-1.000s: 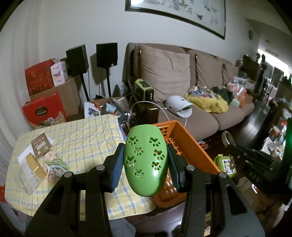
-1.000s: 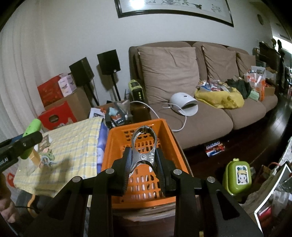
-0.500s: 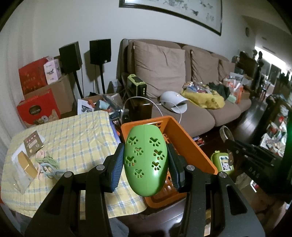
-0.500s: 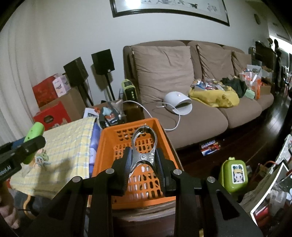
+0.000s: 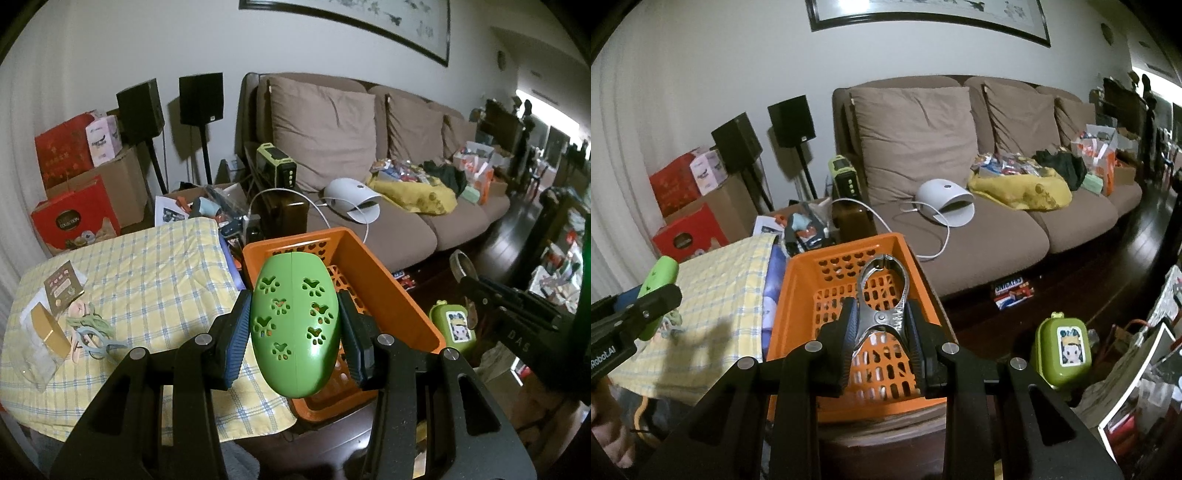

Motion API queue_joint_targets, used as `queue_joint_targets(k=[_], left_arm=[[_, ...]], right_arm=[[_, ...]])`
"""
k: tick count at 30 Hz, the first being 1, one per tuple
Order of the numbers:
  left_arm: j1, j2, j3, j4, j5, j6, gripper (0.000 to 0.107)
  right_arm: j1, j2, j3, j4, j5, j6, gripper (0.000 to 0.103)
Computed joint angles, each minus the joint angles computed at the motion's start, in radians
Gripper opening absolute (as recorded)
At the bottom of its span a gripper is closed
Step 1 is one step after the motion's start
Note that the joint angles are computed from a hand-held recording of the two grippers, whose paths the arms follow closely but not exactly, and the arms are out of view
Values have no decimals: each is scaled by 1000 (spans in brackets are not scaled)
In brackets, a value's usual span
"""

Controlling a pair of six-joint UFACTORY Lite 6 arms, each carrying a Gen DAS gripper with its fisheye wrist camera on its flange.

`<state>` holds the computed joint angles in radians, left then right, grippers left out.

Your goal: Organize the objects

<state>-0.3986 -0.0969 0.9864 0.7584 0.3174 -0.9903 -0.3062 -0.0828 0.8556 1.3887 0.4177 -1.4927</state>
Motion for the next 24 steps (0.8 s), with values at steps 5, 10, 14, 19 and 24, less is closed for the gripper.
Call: queue_joint_targets(k=[5, 10, 14, 19, 24], left_arm=[[9, 22, -4, 7, -13, -11, 42], [17, 24, -15, 27, -34, -33, 42], [5, 24, -12, 118, -38, -120, 42], [-5, 38, -13, 165, -41, -170, 42], [4, 57, -15, 159, -47, -170, 42]], right_arm=[[8, 60, 21, 10, -12, -12, 26], [19, 56, 15, 2, -22, -9, 26], [20, 56, 14, -1, -23, -4, 26], [26, 63, 11, 3, -33, -6, 26], [38, 109, 29, 8, -58, -20, 26]])
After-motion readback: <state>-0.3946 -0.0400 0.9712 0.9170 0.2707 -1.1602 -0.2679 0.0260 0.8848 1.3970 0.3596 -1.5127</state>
